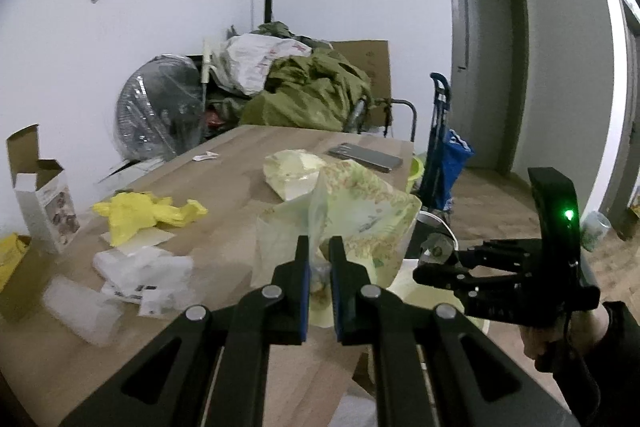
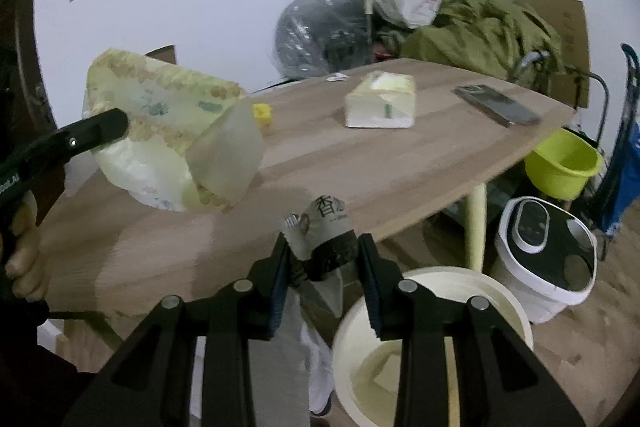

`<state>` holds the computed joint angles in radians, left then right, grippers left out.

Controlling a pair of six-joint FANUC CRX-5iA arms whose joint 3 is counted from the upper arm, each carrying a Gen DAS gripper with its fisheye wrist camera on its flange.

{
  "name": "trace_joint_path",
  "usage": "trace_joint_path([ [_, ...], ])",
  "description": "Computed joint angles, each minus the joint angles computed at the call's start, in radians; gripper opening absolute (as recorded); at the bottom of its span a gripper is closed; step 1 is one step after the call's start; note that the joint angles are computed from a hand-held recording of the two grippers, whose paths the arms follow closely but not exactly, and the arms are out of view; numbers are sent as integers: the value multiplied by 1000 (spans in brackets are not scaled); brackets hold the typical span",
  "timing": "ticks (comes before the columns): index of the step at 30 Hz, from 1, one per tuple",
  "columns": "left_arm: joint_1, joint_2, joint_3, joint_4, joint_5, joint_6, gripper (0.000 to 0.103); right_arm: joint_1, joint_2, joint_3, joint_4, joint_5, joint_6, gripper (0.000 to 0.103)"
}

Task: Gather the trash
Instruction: 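Lift the wrapper and yellow-green bag and carry both toward the cream bucket, then open the right tool over the bucket while the left tool lowers the bag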

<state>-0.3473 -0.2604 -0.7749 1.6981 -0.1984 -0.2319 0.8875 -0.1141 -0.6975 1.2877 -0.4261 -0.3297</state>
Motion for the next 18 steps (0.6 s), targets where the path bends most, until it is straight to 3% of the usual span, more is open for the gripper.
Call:
trace_joint_path([
  [7, -35, 40, 22, 1, -8, -8, 8, 7, -41, -41, -64, -67, -10, 33],
  [9, -32, 56, 31, -26, -20, 12, 8, 9, -47, -49, -85, -86, -15, 41],
  [18, -25, 132, 83, -157, -85, 111, 8, -2, -80, -109, -145, -132, -76, 55],
])
